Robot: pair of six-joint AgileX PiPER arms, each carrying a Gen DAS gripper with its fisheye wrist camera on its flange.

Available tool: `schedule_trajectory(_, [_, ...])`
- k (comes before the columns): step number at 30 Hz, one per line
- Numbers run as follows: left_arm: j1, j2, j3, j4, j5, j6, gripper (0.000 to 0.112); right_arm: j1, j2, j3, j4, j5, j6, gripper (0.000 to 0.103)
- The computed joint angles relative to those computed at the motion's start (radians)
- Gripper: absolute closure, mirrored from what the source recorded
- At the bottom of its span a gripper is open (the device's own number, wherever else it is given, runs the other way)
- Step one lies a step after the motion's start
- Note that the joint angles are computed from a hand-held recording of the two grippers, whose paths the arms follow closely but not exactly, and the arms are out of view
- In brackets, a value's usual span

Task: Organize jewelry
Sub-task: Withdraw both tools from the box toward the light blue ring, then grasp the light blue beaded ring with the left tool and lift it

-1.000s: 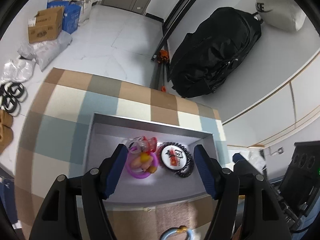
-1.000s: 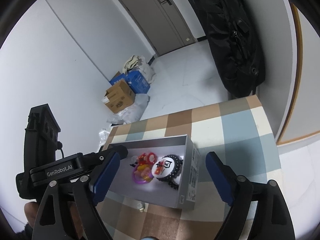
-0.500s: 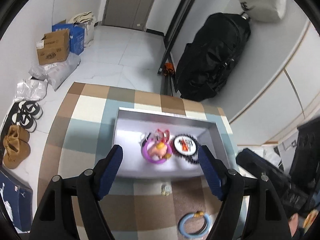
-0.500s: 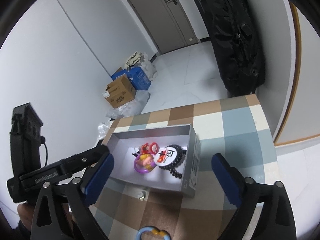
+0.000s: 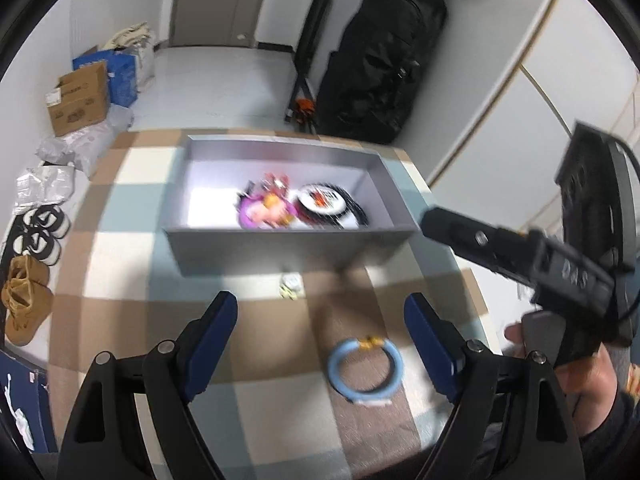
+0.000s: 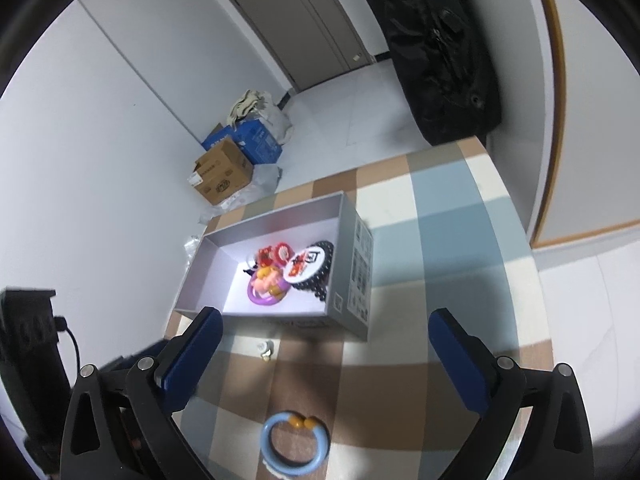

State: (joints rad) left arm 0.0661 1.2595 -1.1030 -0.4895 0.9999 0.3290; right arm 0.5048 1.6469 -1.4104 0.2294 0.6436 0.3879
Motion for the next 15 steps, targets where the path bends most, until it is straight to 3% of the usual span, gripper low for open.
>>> schedule_trajectory(4, [-0.026,0.009,0.020,-0.002,0.038,0.012,0.030,-0.004,-0.012,0.017,0.006,0.014,0.009,0.000])
schedule_trajectory(15, [-0.098,0.016,0.073,0.032,0.024,-0.019,0.030,-0.027,-0.058,0.062,-0.001,0.014,0.044,0.000])
